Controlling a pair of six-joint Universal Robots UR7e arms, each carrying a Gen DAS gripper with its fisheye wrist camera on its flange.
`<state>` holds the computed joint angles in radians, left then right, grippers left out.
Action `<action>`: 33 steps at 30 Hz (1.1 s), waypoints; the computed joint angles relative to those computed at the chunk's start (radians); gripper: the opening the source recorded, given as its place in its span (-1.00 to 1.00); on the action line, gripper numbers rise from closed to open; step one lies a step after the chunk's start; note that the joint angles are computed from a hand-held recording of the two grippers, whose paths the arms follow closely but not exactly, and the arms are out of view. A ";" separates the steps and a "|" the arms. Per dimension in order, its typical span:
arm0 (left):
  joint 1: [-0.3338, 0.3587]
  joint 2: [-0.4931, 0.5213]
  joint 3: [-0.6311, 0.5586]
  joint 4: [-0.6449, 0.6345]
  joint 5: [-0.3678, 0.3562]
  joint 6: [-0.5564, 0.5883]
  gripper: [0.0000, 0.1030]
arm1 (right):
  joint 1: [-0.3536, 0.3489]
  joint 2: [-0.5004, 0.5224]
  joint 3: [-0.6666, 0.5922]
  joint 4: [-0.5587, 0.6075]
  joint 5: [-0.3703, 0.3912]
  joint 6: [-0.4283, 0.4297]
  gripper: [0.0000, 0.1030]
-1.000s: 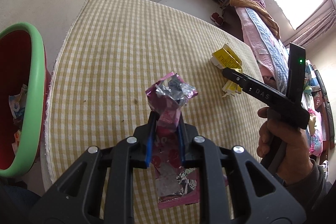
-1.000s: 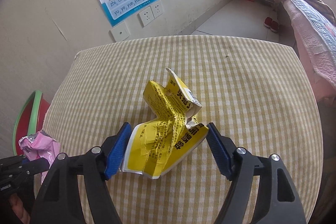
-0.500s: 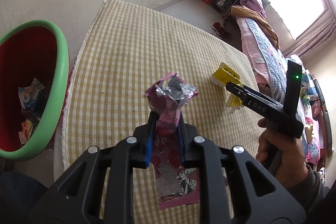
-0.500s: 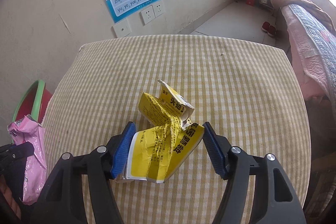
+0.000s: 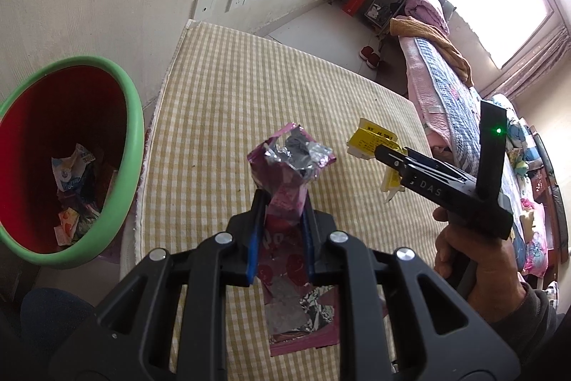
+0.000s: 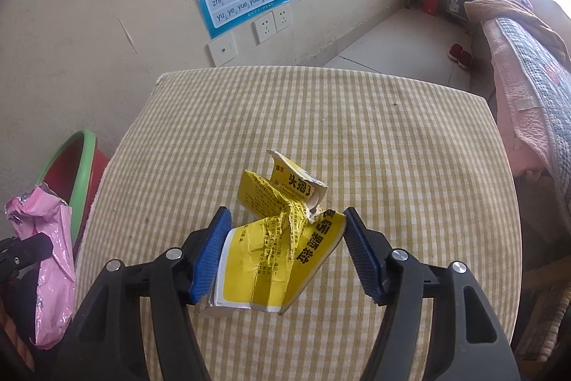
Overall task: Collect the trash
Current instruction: 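Carry the pink foil wrapper and yellow wrapper over the red bin with both tools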
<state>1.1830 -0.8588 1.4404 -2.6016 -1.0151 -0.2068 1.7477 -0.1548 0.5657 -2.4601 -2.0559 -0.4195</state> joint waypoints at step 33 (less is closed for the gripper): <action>0.038 -0.121 0.092 -0.112 0.061 -0.006 -0.67 | 0.075 0.046 -0.073 0.002 0.062 -0.037 0.21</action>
<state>1.2212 -0.9796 1.5321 -2.7131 -0.9539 -0.2128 1.8229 -0.1087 0.4931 -2.4585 -1.9937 -0.4564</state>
